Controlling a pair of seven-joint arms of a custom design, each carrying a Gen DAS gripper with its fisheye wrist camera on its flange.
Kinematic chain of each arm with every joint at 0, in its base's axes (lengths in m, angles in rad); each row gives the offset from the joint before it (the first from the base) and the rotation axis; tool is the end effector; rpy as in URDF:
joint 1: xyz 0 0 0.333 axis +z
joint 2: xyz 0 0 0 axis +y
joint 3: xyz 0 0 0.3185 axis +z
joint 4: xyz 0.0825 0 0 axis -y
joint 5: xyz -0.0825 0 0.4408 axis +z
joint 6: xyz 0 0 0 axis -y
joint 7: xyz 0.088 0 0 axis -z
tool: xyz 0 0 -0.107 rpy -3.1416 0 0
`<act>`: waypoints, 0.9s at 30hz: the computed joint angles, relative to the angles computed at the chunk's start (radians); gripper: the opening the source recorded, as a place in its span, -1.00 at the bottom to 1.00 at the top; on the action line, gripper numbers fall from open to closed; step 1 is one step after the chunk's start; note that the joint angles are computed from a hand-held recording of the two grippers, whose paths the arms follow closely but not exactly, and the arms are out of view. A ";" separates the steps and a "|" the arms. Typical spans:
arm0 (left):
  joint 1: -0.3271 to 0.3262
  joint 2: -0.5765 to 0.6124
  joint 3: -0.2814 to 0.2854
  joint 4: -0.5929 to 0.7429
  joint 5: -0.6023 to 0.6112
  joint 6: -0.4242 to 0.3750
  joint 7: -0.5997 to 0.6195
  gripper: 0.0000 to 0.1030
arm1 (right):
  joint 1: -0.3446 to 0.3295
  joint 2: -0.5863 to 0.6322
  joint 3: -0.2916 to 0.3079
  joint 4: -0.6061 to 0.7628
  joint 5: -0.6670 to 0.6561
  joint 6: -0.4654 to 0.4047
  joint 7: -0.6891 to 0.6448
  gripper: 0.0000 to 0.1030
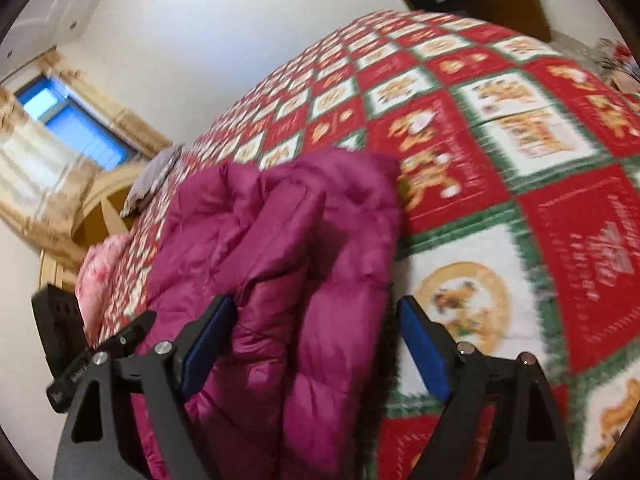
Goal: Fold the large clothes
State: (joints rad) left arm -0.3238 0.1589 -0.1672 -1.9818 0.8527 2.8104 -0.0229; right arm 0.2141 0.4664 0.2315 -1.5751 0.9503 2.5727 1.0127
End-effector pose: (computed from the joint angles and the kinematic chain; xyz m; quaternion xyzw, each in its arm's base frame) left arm 0.5788 -0.3465 0.4252 -0.7655 0.5115 -0.3564 0.1595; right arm 0.7143 0.2972 0.4067 -0.7093 0.5476 0.0854 0.4356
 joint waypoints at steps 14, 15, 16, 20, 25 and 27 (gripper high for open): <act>-0.006 0.064 0.008 0.061 -0.109 -0.067 0.127 0.98 | 0.117 0.078 -0.047 0.095 -0.330 0.068 0.085 0.79; -0.008 0.070 0.009 0.069 -0.108 -0.076 0.136 0.98 | 0.115 0.072 -0.045 0.082 -0.340 0.080 0.086 0.76; -0.009 0.072 0.010 0.071 -0.107 -0.078 0.142 0.98 | 0.114 0.067 -0.043 0.075 -0.348 0.084 0.090 0.66; -0.018 0.067 0.015 0.068 -0.079 -0.077 0.155 0.84 | 0.101 0.039 -0.026 0.043 -0.350 0.074 0.086 0.20; -0.042 0.048 0.007 0.074 -0.008 -0.142 0.155 0.52 | 0.141 -0.008 -0.054 -0.009 -0.414 0.098 0.147 -0.14; -0.044 0.034 0.000 0.067 0.000 -0.159 0.149 0.42 | 0.150 -0.031 -0.058 -0.036 -0.434 0.109 0.167 -0.22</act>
